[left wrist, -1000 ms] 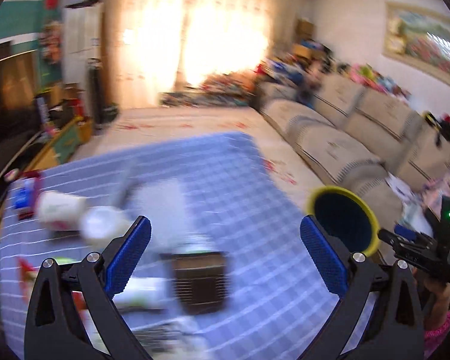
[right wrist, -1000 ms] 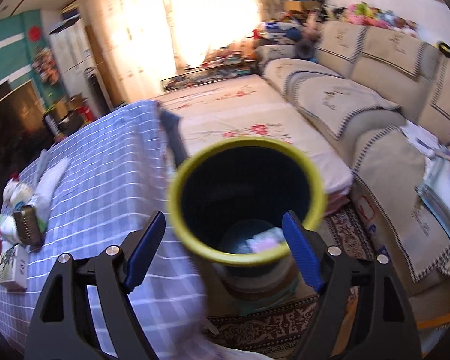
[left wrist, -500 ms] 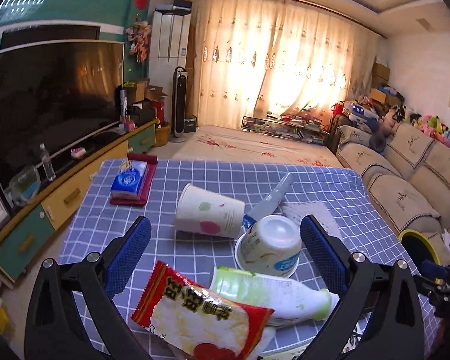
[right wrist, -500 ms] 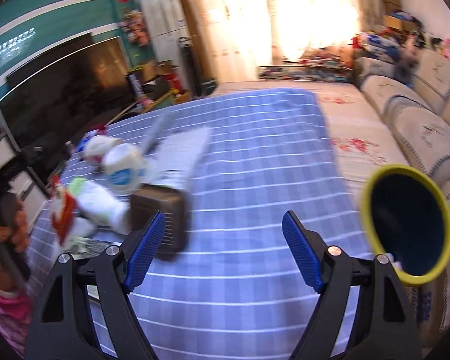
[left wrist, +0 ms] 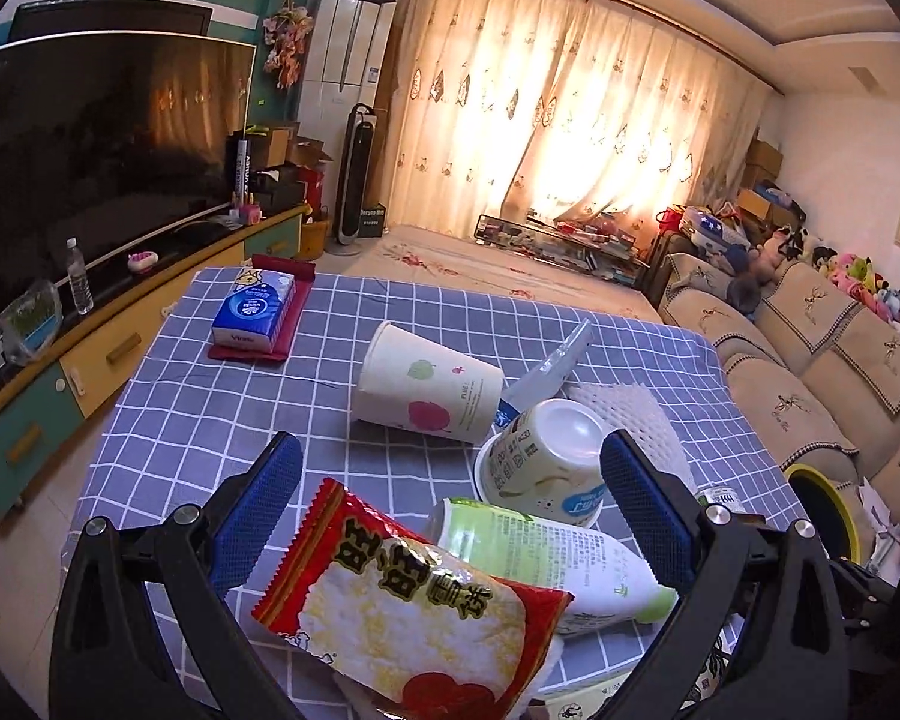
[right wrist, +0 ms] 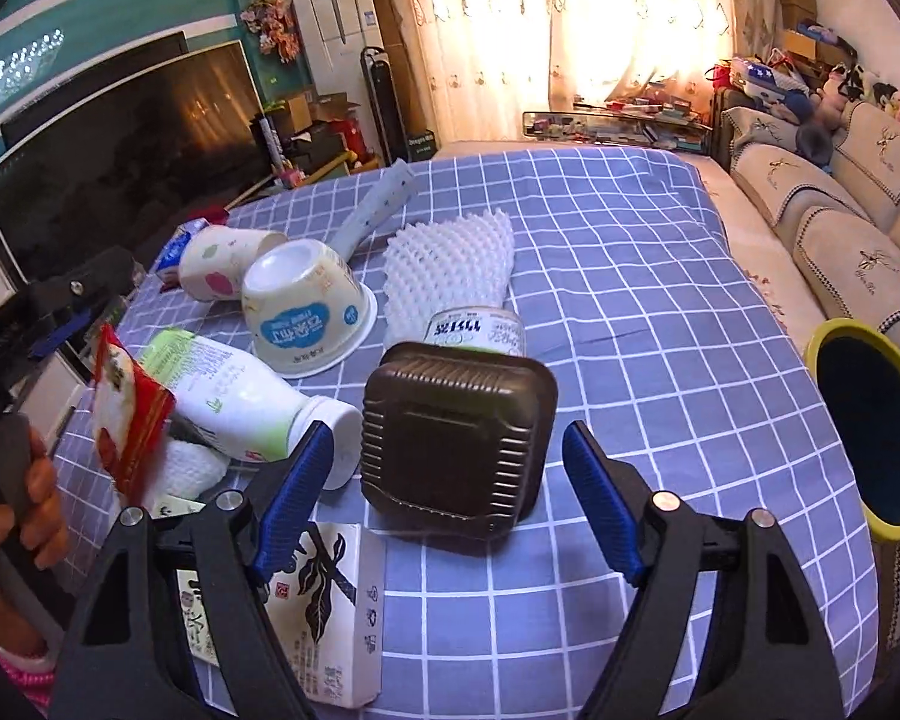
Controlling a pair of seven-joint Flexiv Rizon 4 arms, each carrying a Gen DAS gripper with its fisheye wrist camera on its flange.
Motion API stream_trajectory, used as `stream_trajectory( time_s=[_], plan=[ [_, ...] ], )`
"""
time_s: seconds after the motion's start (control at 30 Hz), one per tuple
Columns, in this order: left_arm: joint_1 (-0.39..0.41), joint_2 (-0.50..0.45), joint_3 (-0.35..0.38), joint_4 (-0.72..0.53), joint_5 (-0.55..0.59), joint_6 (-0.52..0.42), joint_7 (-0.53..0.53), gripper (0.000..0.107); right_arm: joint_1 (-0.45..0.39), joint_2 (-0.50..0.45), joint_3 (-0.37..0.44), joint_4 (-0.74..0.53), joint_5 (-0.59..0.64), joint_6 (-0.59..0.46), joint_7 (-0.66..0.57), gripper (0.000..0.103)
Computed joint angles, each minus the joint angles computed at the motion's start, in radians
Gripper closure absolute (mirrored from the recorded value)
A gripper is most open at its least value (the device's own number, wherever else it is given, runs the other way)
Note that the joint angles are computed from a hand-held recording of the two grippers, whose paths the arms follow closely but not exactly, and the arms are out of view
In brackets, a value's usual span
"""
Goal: Collect trash
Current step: 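Grasp the brown square container with the right gripper, then carry the brown container over the bin and open the right gripper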
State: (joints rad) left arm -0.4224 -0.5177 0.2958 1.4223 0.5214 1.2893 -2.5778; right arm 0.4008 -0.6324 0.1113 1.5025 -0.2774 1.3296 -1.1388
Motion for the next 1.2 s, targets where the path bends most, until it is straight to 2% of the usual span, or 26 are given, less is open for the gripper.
stream_trajectory(
  time_s=[0.13,0.3,0.7,0.77,0.83,0.93,1.03,1.1,1.2],
  plan=[
    [-0.013,-0.002,0.01,-0.005,0.015,0.0,-0.012,0.009,0.026,-0.013,-0.037,-0.01,-0.024,-0.01,0.032,0.035],
    [-0.03,0.001,0.023,-0.008,0.046,-0.01,-0.048,0.009,0.019,-0.018,-0.028,-0.014,-0.025,-0.011,0.037,0.047],
    [-0.018,-0.003,0.008,-0.016,0.066,-0.018,-0.05,0.009,-0.042,0.037,0.031,0.043,0.034,0.082,-0.026,0.047],
    [-0.017,-0.002,0.009,-0.015,0.068,-0.019,-0.054,0.009,-0.034,0.054,-0.008,0.062,0.031,0.107,0.0,0.047],
    [-0.012,-0.003,0.003,-0.014,0.064,-0.019,-0.052,0.009,-0.007,0.07,-0.095,0.088,0.011,0.142,0.067,0.046],
    [-0.013,-0.004,0.006,-0.015,0.068,-0.017,-0.054,0.009,0.066,0.08,-0.303,0.128,-0.052,0.171,0.234,0.046],
    [-0.014,-0.006,0.007,-0.019,0.072,-0.014,-0.054,0.009,0.093,0.066,-0.444,0.139,-0.101,0.142,0.358,0.046],
    [-0.014,-0.007,0.006,-0.018,0.072,-0.012,-0.052,0.009,0.062,0.046,-0.459,0.122,-0.116,0.103,0.397,0.046],
    [-0.014,-0.011,0.006,-0.023,0.07,-0.015,-0.046,0.009,-0.02,0.011,-0.408,0.068,-0.117,0.009,0.407,0.046]
  ],
)
